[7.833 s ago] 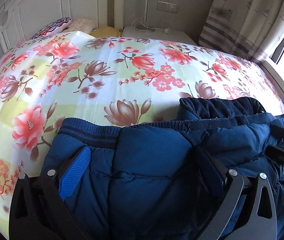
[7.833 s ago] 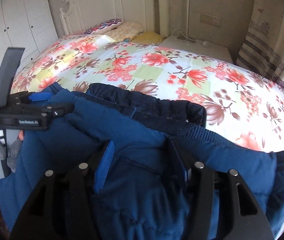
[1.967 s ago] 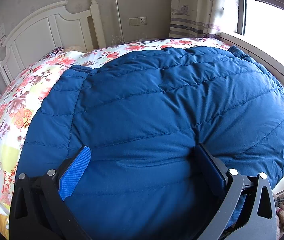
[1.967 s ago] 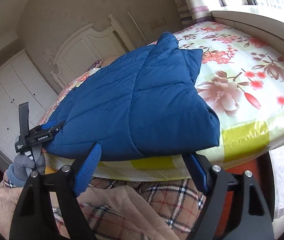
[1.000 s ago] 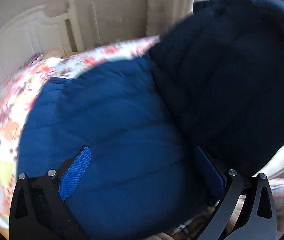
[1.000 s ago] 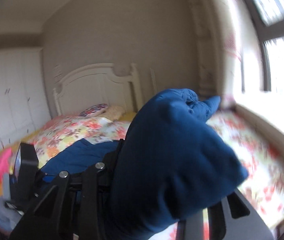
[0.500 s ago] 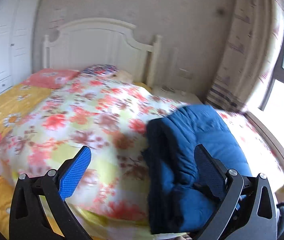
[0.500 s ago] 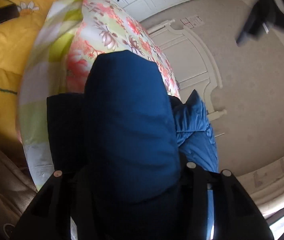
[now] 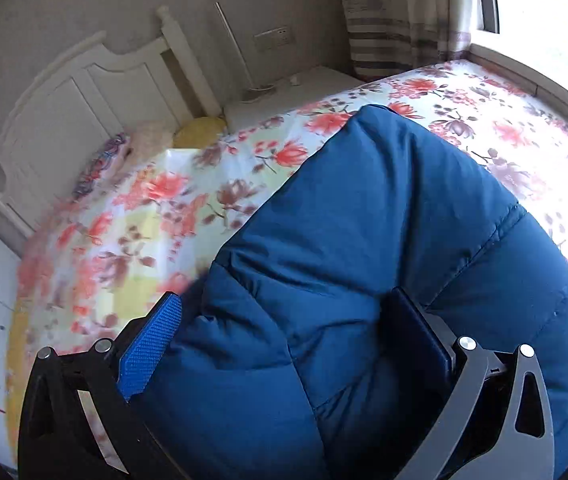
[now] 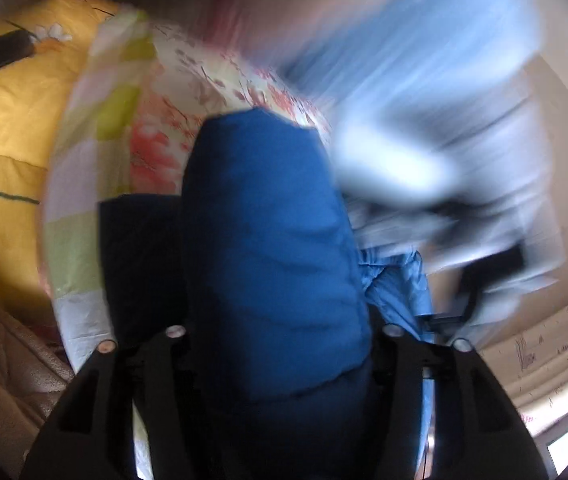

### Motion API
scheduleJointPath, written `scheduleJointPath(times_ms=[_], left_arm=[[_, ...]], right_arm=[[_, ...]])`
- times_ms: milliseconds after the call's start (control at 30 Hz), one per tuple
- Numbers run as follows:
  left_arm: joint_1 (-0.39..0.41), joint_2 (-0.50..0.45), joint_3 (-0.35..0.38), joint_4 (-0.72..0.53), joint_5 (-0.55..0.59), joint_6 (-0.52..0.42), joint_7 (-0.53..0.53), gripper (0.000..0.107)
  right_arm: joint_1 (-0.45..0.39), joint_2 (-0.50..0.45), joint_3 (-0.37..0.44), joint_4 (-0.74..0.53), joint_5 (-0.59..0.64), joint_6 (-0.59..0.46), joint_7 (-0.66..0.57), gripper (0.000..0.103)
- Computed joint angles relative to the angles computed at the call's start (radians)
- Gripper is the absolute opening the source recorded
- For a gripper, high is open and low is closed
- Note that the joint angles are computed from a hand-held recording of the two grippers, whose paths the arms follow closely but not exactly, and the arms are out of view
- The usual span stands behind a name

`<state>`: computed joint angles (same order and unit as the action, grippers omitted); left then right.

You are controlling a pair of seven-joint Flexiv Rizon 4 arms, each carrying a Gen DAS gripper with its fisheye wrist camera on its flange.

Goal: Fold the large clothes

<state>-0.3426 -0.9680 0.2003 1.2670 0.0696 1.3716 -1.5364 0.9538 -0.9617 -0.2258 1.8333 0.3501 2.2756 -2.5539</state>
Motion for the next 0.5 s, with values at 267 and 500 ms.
scheduleJointPath(times_ms=[267,500], left_arm=[[0.051,-0.005,-0.031,0.118,-0.090,0.189,-0.010,0.099],[0.031,-0.013,-0.017,0.130,-0.151,0.228,0.010,0.099]], right_arm=[[-0.551,0.231,0.111,0.272,-1.065,0.201,0.963,0.066],[-0.648,0.126,0.170,0.066,-1.097,-0.068,1.210,0.040]])
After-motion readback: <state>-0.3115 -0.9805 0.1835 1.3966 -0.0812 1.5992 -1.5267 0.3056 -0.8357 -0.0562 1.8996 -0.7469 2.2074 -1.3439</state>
